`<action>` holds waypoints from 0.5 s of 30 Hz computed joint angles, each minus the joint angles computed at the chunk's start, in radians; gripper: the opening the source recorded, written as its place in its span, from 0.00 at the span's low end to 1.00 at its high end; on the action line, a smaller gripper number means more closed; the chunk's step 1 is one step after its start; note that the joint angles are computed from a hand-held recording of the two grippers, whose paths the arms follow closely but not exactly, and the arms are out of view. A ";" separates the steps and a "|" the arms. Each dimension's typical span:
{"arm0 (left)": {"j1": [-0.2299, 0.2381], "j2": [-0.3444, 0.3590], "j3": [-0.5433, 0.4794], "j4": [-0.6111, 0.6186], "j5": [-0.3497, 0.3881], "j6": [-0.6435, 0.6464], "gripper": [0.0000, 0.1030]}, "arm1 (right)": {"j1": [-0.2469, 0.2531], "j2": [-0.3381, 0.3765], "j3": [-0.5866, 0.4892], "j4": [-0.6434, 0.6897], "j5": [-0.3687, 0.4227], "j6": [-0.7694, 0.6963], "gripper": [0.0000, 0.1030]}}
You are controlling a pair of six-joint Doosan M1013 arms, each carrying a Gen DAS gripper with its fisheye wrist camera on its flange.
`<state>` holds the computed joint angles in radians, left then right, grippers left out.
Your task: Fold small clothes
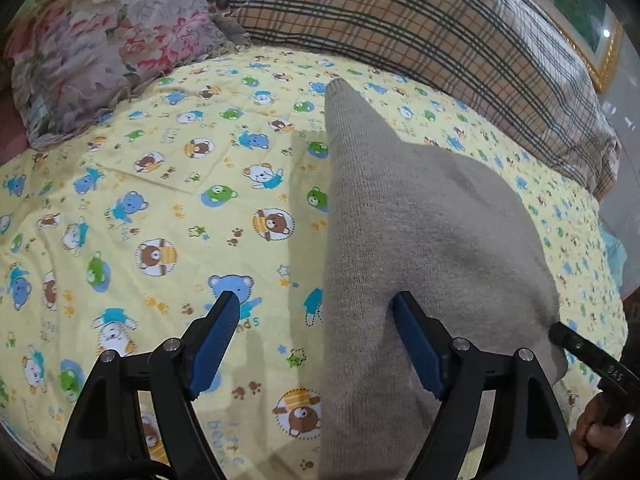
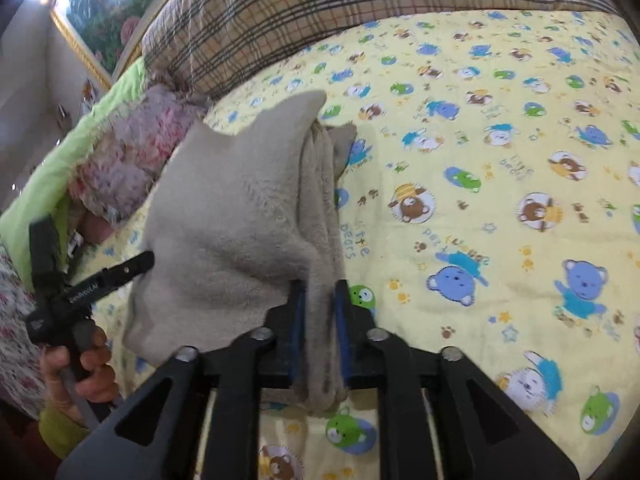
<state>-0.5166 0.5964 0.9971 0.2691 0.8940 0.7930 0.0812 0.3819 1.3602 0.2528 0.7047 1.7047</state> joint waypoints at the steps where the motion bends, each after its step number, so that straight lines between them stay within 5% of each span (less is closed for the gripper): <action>1: -0.002 -0.004 0.001 0.012 0.005 -0.015 0.77 | 0.000 -0.013 0.011 0.004 -0.020 0.006 0.23; 8: -0.003 0.017 -0.067 0.087 0.022 -0.056 0.75 | 0.007 -0.030 -0.013 0.127 -0.091 -0.113 0.23; 15: 0.024 0.178 -0.334 0.004 0.234 0.069 0.70 | 0.024 0.133 -0.234 0.062 0.119 -0.077 0.23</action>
<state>-0.4927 0.7740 0.6633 0.2736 1.1280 0.8618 0.1049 0.5151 1.1266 0.3143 0.8238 1.6277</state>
